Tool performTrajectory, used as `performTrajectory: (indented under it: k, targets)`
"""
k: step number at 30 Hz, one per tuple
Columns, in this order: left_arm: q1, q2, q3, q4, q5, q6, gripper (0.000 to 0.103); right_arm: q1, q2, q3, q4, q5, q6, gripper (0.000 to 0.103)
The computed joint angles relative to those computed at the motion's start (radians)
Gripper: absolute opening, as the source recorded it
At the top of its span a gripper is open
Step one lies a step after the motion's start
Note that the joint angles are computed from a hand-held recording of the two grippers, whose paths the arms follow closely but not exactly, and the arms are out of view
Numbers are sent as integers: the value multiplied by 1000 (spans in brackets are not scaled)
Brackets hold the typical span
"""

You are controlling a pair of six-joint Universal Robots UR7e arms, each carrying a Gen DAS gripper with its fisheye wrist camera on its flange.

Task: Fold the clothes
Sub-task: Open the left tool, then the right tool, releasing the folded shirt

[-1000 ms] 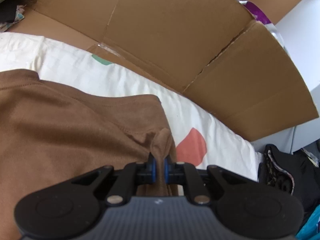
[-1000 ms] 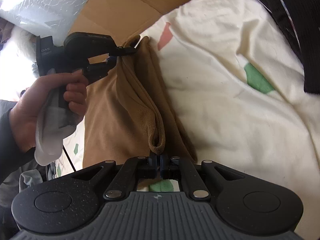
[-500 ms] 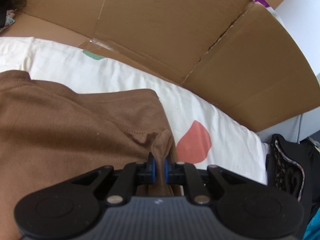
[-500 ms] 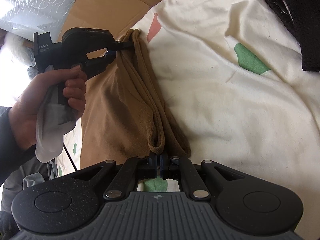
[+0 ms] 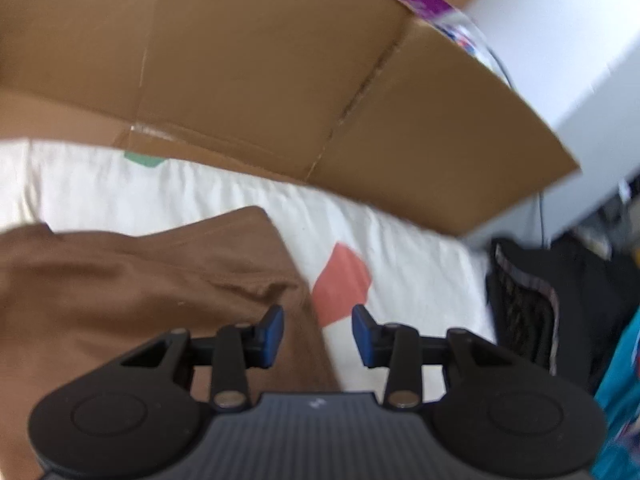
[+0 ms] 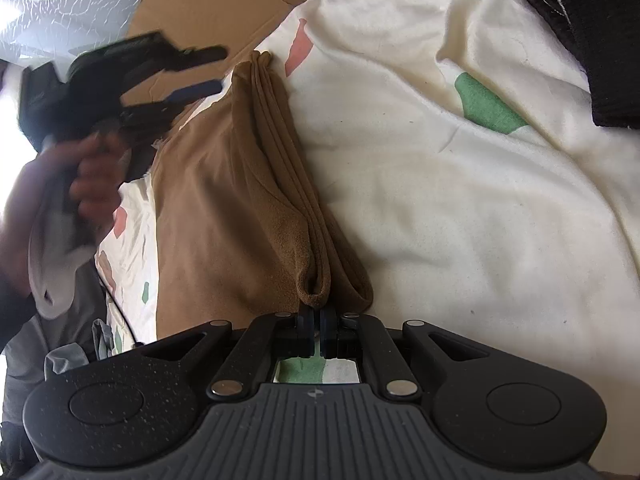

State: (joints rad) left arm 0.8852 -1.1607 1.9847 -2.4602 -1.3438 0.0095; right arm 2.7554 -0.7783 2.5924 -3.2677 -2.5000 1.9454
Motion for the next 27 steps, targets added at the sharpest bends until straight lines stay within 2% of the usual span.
performTrajectory:
  k: [3,6,10,13,21,24,27]
  targets:
    - [-13,-22,18,51,27,91,30,1,-9,2,7,3,5,0]
    - [-18,-29,43,61,35,143,29,5,-23,0,28,9,13,0]
    - [-15,-14,63,53,31,155,28,19,-55,3,78,27,44,1]
    - [-10,13,68,26,36,152,28,35,-99,3,160,35,85,3]
    - [-13,56,39,-34,53,167,28,83,-184,-5,296,-14,141,6]
    - [-12,70,13,-33,59,174,28,63,-190,-5,302,-45,126,7]
    - [-14,89,-7,-29,77,167,28,16,-176,-2,263,-56,50,17]
